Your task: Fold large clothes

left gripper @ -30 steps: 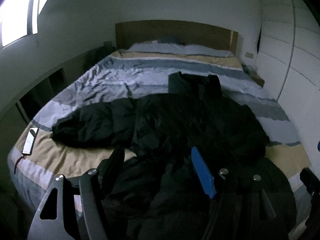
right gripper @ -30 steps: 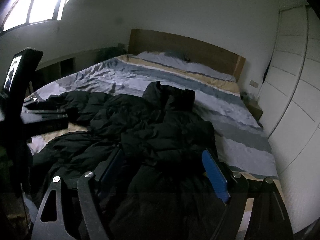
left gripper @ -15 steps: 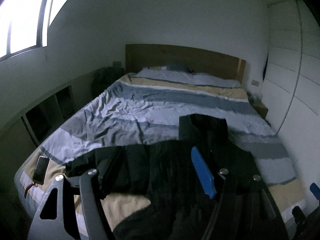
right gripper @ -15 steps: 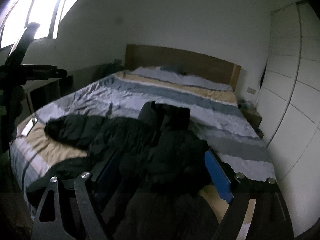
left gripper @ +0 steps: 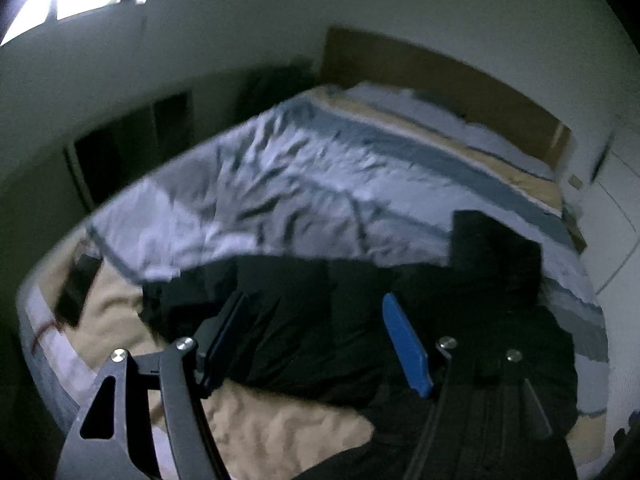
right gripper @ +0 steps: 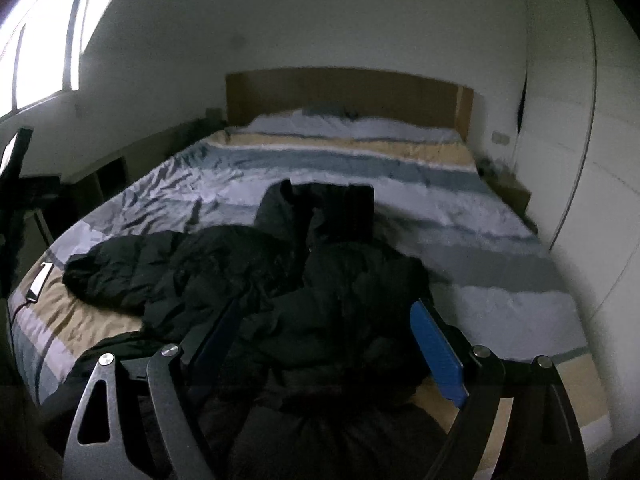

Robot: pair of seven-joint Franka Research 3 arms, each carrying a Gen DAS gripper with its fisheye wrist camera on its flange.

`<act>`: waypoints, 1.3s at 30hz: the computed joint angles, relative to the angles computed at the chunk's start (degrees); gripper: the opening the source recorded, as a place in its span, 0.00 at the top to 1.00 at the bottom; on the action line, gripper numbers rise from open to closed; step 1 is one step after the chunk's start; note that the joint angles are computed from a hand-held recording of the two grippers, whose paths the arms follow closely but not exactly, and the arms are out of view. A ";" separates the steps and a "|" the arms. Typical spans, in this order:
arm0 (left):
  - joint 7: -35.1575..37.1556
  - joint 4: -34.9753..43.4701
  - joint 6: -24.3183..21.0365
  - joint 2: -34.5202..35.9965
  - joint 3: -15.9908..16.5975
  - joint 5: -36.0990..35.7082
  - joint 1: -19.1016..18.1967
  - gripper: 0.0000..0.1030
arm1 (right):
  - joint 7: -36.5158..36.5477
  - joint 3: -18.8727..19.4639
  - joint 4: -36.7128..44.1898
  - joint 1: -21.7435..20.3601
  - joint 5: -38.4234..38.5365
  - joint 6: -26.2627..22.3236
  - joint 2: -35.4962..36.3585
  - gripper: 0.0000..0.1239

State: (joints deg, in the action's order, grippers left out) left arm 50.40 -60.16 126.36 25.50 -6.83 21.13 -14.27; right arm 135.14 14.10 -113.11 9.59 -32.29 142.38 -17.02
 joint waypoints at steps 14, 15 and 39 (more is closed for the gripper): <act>-13.66 -26.17 13.43 -4.41 1.29 -8.57 10.53 0.34 | 0.71 -3.35 -0.92 2.82 1.84 2.03 6.94 0.31; -14.81 -28.00 15.35 -4.86 1.17 -9.83 11.33 0.34 | 0.68 -3.59 -1.12 2.96 2.07 2.01 7.02 0.31; -1.09 -34.62 39.61 -0.76 -11.45 -41.55 23.02 0.90 | -0.01 -3.98 -1.90 3.24 -0.26 -2.94 5.46 0.31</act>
State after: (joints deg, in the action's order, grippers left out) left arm 49.31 -94.78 165.98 24.74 -18.29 -20.41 8.75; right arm 135.13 10.12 -115.02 12.82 -32.56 139.44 -11.56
